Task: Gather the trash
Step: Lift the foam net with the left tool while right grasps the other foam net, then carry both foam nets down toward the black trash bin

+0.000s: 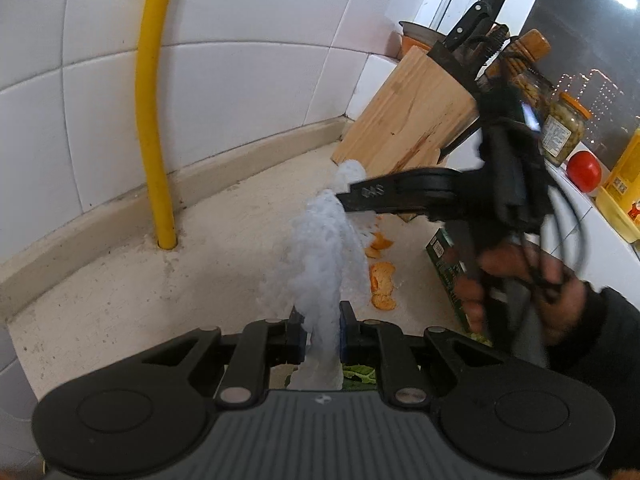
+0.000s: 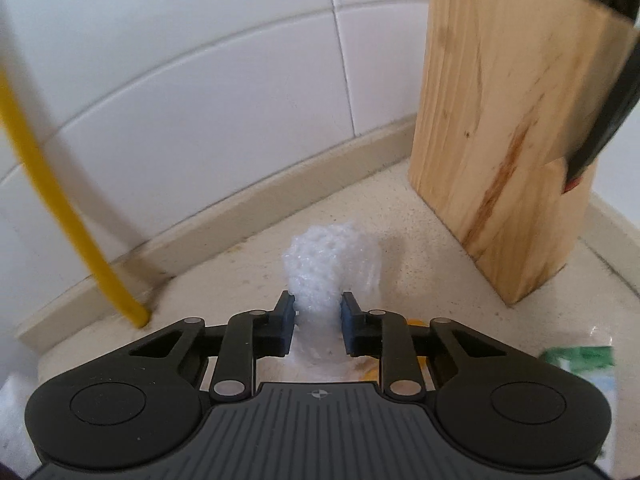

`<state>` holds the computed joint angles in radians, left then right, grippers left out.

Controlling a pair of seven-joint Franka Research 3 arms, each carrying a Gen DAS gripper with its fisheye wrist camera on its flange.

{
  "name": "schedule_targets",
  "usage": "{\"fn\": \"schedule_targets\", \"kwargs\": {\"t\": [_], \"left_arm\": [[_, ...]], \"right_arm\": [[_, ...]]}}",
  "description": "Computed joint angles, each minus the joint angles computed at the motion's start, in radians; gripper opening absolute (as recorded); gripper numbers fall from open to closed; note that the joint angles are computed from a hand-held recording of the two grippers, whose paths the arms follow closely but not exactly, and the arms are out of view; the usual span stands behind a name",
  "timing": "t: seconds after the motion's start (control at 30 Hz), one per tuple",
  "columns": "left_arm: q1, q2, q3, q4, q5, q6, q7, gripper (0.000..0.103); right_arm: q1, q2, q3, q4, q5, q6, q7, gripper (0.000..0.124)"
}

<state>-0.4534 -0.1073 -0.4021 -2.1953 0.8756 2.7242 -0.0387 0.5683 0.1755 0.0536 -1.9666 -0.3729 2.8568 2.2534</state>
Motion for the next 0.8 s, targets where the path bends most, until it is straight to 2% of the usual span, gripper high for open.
{"fn": "schedule_targets", "kwargs": {"t": [0.27,0.5,0.6,0.8], "left_arm": [[0.000,-0.031,-0.018,0.010,0.039,0.011,-0.014,0.011],[-0.005,-0.073,-0.041,-0.022,0.049,0.035,-0.028,0.011],[-0.010,-0.099,-0.050,-0.047,0.029,0.036,-0.013,0.011],[-0.015,-0.179,-0.072,-0.119,-0.032,0.035,0.003,0.011]], "right_arm": [[-0.057,-0.221,0.080,-0.209,0.054,0.080,-0.015,0.029],[-0.142,-0.411,0.207,-0.369,0.038,0.100,0.092,0.029],[-0.176,-0.466,0.268,-0.412,0.060,0.084,0.105,0.029],[-0.186,-0.514,0.345,-0.440,0.127,0.033,0.094,0.029]]}}
